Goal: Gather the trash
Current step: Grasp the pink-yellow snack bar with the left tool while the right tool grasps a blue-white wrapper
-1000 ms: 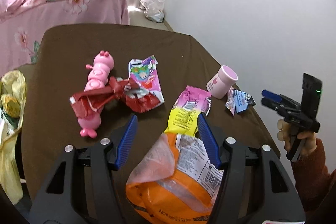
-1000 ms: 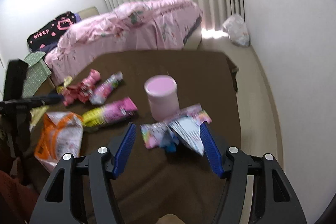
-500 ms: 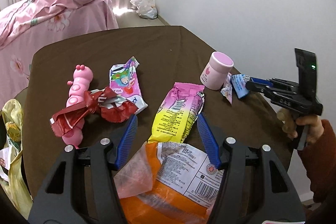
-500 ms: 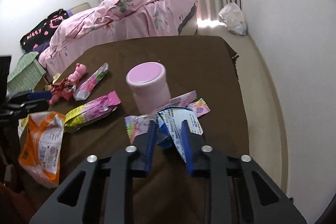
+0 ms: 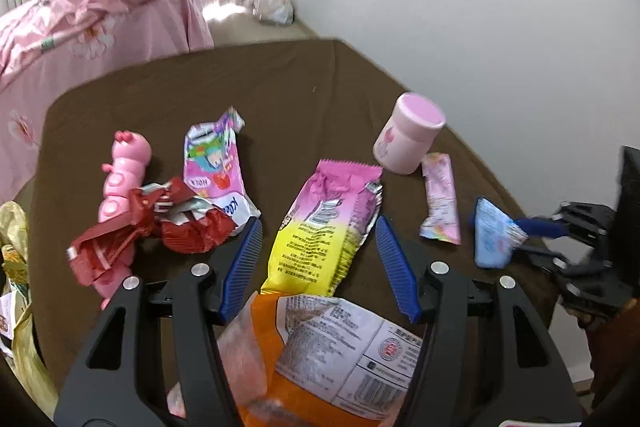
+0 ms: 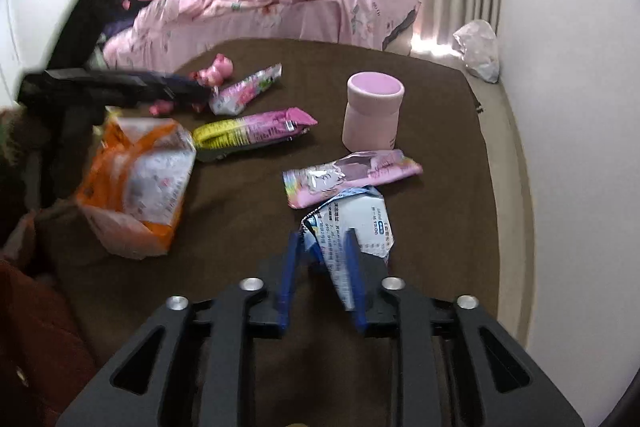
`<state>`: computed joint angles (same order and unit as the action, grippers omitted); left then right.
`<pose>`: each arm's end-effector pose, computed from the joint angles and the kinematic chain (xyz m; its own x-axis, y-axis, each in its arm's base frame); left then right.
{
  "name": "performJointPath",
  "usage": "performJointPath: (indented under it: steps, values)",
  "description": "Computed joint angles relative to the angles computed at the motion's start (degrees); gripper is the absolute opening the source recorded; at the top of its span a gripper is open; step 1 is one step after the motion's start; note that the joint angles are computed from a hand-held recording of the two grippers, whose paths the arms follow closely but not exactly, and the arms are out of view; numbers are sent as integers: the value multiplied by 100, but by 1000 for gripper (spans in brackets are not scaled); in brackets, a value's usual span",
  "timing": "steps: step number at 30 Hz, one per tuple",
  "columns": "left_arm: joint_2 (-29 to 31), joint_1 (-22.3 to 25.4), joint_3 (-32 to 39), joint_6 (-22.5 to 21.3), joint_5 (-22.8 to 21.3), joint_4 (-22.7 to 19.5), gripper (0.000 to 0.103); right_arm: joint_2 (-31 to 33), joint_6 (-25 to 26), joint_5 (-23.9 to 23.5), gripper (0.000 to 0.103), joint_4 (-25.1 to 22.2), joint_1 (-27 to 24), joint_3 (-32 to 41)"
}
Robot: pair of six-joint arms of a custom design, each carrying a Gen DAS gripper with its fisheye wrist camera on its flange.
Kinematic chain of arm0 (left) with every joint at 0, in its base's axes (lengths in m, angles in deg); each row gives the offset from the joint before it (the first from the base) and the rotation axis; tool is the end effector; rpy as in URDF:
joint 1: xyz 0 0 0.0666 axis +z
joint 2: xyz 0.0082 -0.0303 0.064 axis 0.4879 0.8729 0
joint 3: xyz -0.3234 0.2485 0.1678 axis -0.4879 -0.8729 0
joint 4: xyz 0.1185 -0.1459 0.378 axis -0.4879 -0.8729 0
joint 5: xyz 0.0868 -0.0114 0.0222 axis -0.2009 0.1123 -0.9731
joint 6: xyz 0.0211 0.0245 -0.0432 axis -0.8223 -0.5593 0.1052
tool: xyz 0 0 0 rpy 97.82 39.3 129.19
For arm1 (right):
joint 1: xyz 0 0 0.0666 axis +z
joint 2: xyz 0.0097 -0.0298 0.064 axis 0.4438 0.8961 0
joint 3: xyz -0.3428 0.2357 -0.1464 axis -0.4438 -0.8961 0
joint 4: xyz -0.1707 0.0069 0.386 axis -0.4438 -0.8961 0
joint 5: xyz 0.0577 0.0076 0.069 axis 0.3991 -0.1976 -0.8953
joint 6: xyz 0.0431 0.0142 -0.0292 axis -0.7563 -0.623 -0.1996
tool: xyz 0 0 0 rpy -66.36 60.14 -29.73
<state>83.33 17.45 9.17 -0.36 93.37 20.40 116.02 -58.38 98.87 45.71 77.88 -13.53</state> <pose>0.5774 -0.1391 0.3896 -0.4695 0.6501 -0.5975 0.8539 0.5065 -0.1198 0.3420 0.3965 0.3525 -0.6645 0.2307 -0.7108 0.1708 0.9729 0.1561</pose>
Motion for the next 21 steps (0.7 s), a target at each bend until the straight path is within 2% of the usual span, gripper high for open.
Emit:
performJointPath:
  steps: [2,4,6,10,14,15,16,19,20,21]
  values:
    - [115,-107,32,-60,-270,-86,56,-121,-188,213,63,283,92,-173]
    - [195,-174,38,-13,-530,-169,56,-157,-307,68,64,323,125,-229]
    - [253,-176,56,32,-516,-352,56,-78,-296,-312,64,-73,128,-83]
    - [192,-114,-22,-30,-279,-546,56,148,-848,464,64,-1189,322,283]
    - [48,53,-58,6,108,-619,56,387,-1684,575,64,-2259,251,682]
    - [-9,123,-70,63,233,-541,56,400,-1679,531,64,-2279,230,710]
    - [-43,166,-78,110,309,-454,56,332,-1538,536,64,-2011,229,625]
    - [-136,333,-93,402,680,-122,57,62,-998,618,64,-754,179,223]
    - [-116,390,-48,509,841,-120,59,93,-898,642,64,-637,154,236]
    - [-70,434,19,584,990,-179,66,180,-778,659,64,-635,107,309]
